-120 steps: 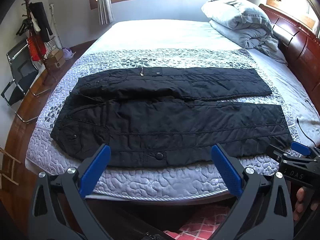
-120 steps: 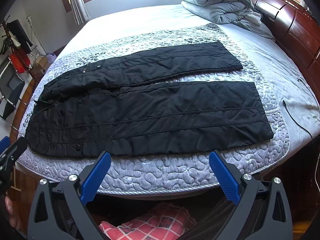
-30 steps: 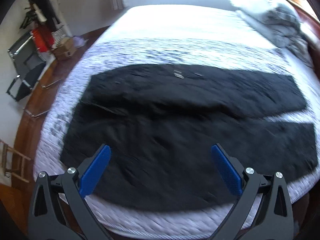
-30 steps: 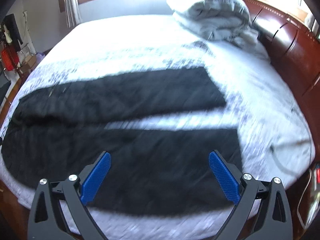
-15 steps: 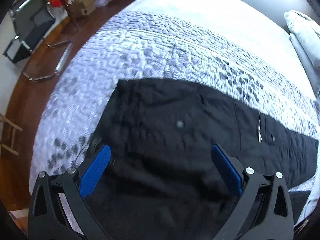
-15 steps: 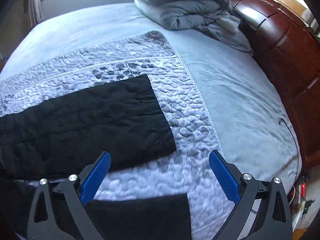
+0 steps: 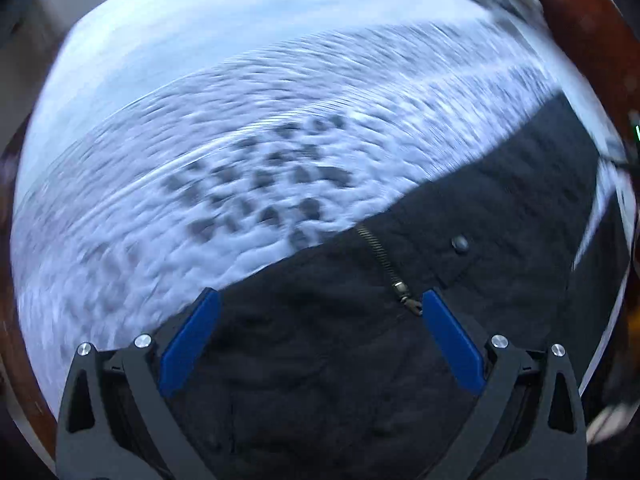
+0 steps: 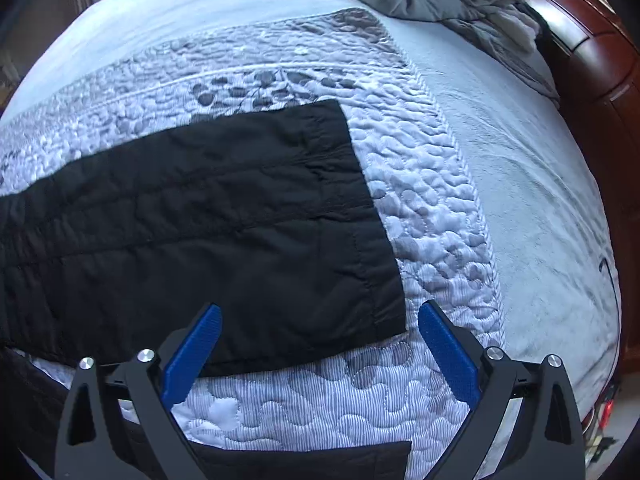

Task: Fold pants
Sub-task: 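Reach the left tool to the pants waistband while the right tool reaches a leg hem, then grasp the waistband with the left tool while the right tool grasps the hem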

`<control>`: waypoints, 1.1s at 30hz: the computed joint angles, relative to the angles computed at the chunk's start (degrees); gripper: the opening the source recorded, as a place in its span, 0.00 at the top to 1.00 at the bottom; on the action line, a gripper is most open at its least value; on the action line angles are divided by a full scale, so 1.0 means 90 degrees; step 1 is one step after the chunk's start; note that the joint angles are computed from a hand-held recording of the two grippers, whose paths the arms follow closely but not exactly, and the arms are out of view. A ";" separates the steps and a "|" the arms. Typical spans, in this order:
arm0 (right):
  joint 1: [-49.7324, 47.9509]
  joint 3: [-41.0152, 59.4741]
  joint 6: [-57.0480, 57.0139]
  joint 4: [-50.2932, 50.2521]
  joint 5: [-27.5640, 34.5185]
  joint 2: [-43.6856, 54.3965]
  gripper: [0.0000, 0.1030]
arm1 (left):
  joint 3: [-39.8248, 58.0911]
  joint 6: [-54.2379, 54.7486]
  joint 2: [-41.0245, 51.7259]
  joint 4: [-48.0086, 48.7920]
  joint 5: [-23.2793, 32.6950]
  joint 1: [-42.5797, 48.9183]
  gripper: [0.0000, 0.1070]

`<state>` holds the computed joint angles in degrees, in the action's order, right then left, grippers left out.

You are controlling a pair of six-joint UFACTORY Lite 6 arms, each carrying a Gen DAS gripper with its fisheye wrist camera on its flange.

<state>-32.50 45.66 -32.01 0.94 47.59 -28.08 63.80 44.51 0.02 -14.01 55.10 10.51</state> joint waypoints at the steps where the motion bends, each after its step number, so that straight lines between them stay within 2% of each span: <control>1: -0.0003 -0.0012 -0.0038 0.0010 -0.0005 0.0023 0.04 | 0.0027 0.0107 0.0157 0.0102 -0.0128 -0.0213 0.06; 3: 0.0019 -0.0039 -0.0038 0.0012 -0.0061 0.0125 0.04 | 0.0198 0.0367 0.0552 0.0219 -0.0110 -0.0465 0.06; 9: -0.0011 -0.0174 0.0025 -0.0021 -0.0273 0.0343 0.04 | 0.1081 0.0573 0.1998 0.0335 0.0552 -0.0840 0.06; 12: 0.0114 -0.0226 0.0080 0.0038 -0.0371 0.0443 0.04 | 0.1305 0.0384 0.2511 0.0446 0.0553 -0.1083 0.07; 16: 0.0290 -0.0127 0.0030 0.0201 -0.0437 0.0604 0.04 | 0.1162 0.0351 0.2690 0.0385 0.0303 -0.1375 0.10; 19: 0.0185 0.0178 -0.0267 0.0556 -0.0448 0.0800 0.04 | 0.1118 0.0259 0.2698 0.0301 0.0250 -0.1413 0.25; 20: 0.0142 0.0292 -0.0310 0.0649 -0.0454 0.0884 0.04 | 0.1107 0.0250 0.2672 0.0291 0.0255 -0.1390 0.33; 23: -0.0055 0.0810 -0.0384 0.1017 -0.0410 0.1339 0.04 | 0.1098 0.0310 0.2615 0.0141 0.0489 -0.1264 0.49; 25: -0.0122 0.1162 -0.0309 0.1241 -0.0437 0.1690 0.04 | 0.0886 0.0332 0.2446 0.0131 0.0384 -0.1352 0.55; 27: -0.0139 0.1450 -0.0187 0.1380 -0.0387 0.1977 0.04 | 0.0722 0.0323 0.2310 0.0039 0.0314 -0.1473 0.70; 29: -0.0288 0.1704 -0.0329 0.1734 -0.0213 0.2191 0.04 | 0.0391 0.0351 0.1982 -0.0071 0.0143 -0.1698 0.79; 33: -0.0450 0.2160 -0.0587 0.2111 -0.0006 0.2492 0.04 | -0.0614 -0.0035 0.0942 0.0056 -0.0320 -0.2248 0.84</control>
<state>-36.55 65.11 -37.29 19.94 47.53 -5.65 58.28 44.20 8.50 -13.51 52.22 -9.73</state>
